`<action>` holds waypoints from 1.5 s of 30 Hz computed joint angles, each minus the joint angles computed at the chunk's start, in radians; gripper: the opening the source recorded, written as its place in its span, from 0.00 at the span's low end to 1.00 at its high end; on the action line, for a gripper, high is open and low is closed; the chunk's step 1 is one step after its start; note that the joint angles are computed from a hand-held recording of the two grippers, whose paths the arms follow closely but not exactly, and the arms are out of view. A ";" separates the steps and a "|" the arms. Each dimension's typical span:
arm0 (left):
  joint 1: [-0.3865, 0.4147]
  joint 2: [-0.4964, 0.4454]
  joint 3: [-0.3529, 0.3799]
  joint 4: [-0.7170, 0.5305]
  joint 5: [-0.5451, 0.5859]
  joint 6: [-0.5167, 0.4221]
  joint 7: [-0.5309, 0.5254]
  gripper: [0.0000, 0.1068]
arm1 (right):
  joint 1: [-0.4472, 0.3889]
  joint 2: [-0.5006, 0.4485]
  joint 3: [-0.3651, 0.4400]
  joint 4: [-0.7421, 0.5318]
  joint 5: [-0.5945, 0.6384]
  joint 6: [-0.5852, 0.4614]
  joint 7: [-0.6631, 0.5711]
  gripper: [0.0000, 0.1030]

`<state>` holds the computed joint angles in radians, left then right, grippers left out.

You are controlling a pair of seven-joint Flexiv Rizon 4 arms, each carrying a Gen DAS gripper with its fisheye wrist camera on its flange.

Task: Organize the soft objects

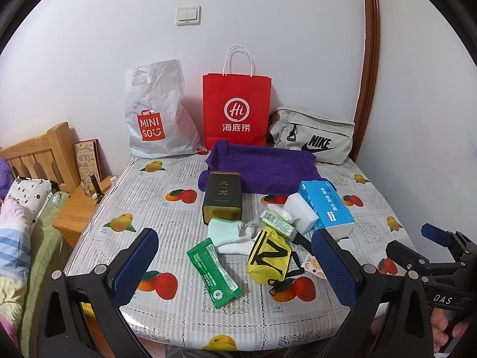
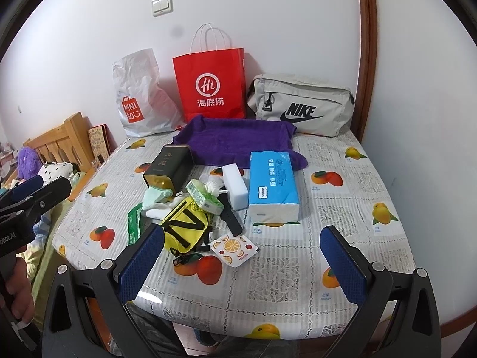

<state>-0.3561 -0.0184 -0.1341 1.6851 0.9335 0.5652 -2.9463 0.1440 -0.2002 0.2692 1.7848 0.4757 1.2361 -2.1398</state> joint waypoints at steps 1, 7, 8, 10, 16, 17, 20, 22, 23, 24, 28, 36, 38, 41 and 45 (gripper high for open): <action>0.000 0.000 0.000 0.000 0.003 -0.003 0.000 0.96 | 0.004 -0.002 -0.001 0.004 -0.002 0.020 -0.003 1.00; 0.020 -0.003 0.020 0.026 -0.020 0.046 0.002 0.96 | -0.002 -0.037 0.003 -0.020 -0.020 0.000 0.014 1.00; 0.025 -0.007 0.023 0.030 -0.026 0.058 0.000 0.96 | -0.002 -0.045 0.002 -0.024 -0.026 -0.006 0.021 1.00; 0.040 -0.015 0.037 0.052 -0.053 0.095 0.002 0.96 | 0.002 -0.068 -0.003 -0.034 -0.048 -0.024 0.041 1.00; 0.077 -0.073 0.078 0.094 -0.128 0.168 0.024 0.96 | -0.020 -0.134 0.025 -0.058 -0.050 -0.023 0.016 1.00; 0.084 -0.085 0.088 0.103 -0.145 0.187 0.026 0.96 | -0.024 -0.145 0.031 -0.065 -0.049 -0.026 0.013 1.00; 0.107 -0.117 0.117 0.138 -0.207 0.269 0.045 0.96 | -0.033 -0.185 0.042 -0.090 -0.056 -0.050 0.008 1.00; 0.115 -0.145 0.131 0.149 -0.243 0.300 0.057 0.96 | -0.031 -0.215 0.039 -0.107 -0.071 -0.064 0.023 1.00; 0.119 -0.159 0.138 0.152 -0.262 0.315 0.066 0.96 | -0.029 -0.226 0.037 -0.113 -0.081 -0.071 0.034 1.00; 0.123 -0.174 0.145 0.159 -0.285 0.337 0.077 0.96 | -0.024 -0.243 0.032 -0.122 -0.095 -0.083 0.050 1.00; 0.126 -0.226 0.174 0.171 -0.350 0.400 0.102 0.96 | -0.019 -0.283 0.032 -0.139 -0.134 -0.101 0.080 1.00; 0.061 -0.301 0.244 0.124 -0.343 0.370 0.145 0.67 | -0.019 -0.325 0.048 -0.154 -0.189 -0.109 0.100 1.00; 0.043 -0.305 0.249 0.103 -0.310 0.314 0.158 0.61 | -0.019 -0.330 0.050 -0.156 -0.199 -0.111 0.098 1.00; 0.053 -0.283 0.249 0.128 -0.307 0.332 0.155 0.51 | -0.011 -0.339 0.047 -0.158 -0.219 -0.112 0.104 1.00; 0.066 -0.265 0.247 0.158 -0.288 0.371 0.149 0.48 | -0.003 -0.346 0.041 -0.156 -0.243 -0.112 0.120 1.00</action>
<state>-0.2901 -0.2834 0.1131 1.8430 0.6458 0.9365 -2.7973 0.1412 -0.5462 0.3103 1.6293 0.2324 1.1237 -2.0200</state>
